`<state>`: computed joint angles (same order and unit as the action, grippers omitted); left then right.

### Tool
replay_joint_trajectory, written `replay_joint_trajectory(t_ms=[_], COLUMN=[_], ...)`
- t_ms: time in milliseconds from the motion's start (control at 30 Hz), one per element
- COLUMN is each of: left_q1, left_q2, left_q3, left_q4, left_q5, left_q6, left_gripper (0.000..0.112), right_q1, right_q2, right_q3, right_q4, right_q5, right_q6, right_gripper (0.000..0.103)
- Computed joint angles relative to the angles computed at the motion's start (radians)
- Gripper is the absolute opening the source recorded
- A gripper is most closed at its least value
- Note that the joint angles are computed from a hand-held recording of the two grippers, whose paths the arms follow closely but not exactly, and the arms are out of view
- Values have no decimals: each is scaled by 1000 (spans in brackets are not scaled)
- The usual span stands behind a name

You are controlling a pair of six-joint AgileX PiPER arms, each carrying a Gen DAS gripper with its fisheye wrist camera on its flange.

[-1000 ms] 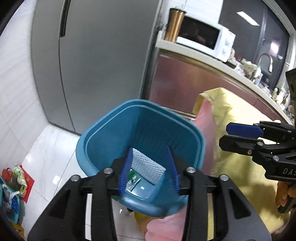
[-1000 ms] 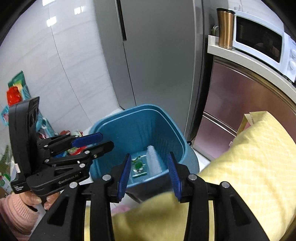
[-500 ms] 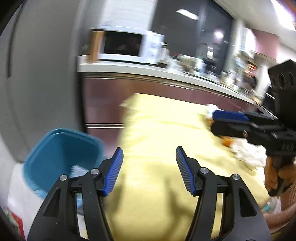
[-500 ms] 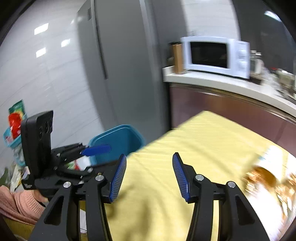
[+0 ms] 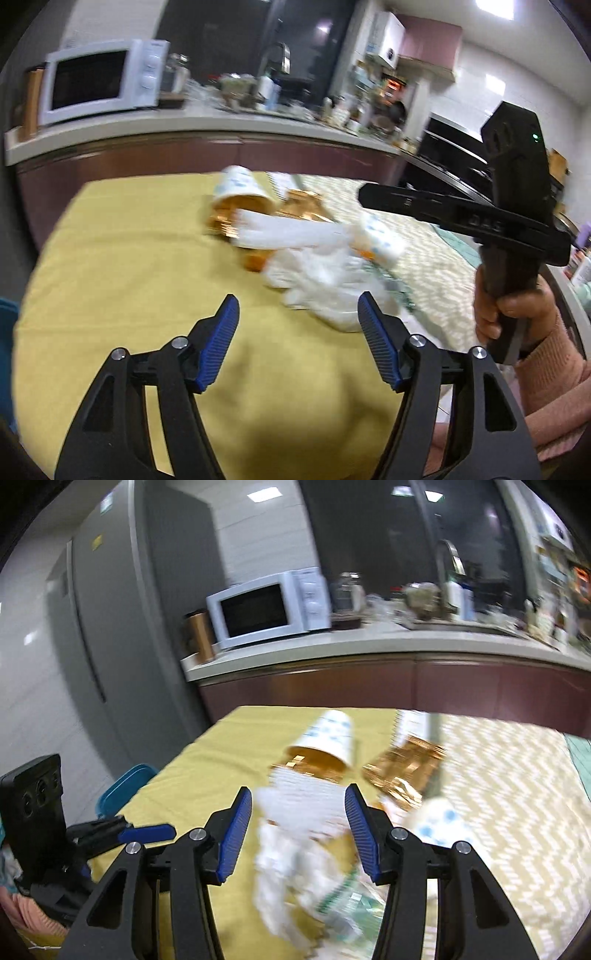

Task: Collect trash
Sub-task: 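Grasp the white tissue with the left tool while the right tool grasps another foam net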

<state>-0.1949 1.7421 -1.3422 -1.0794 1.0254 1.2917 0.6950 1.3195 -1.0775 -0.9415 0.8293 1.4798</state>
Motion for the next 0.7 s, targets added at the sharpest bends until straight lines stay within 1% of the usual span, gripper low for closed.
replay_joint_trajectory(t_ms=[100,133,167,300,400,433,467,533,600,633,667,700], left_q1=[-73,-105,-132,-175,-201,-204,-209,-202,-195,-190,-186,-179], left_q2=[14,15,25,72,110,121,137,179,209,222,230,235], left_q3=[-13,-14,-21,-76,-126,-139,-157,-213,-244,-256,-262,-265], left_q4=[32,55,73,129,163,170,179,195,188,185,185,175], left_q5=[-31,-64,-79,-82,-81,-75,-67,-19,9,22,31,41], left_q6=[-47,-78,-106,-206,-279,-297,-321,-362,-372,-373,-377,-373], left_gripper=[75,76,76,76,74,70,64,57,45,33,23,22], right_q1=[-22,-26,-35,-28,-46,-42,-52,-60,-64,-70,-75,-79], right_q2=[-23,-26,-29,-71,-76,-79,-75,-70,-62,-59,-57,-55], right_q3=[48,55,67,139,166,176,179,183,181,183,186,187], right_q4=[-10,-13,-18,-44,-49,-55,-53,-50,-50,-50,-48,-44], right_q5=[-26,-33,-52,-83,-128,-133,-151,-171,-184,-195,-206,-212], right_q6=[44,52,62,108,122,134,131,129,134,136,135,131], right_gripper=[50,50,50,50,50,50,50,50,50,50,50,50])
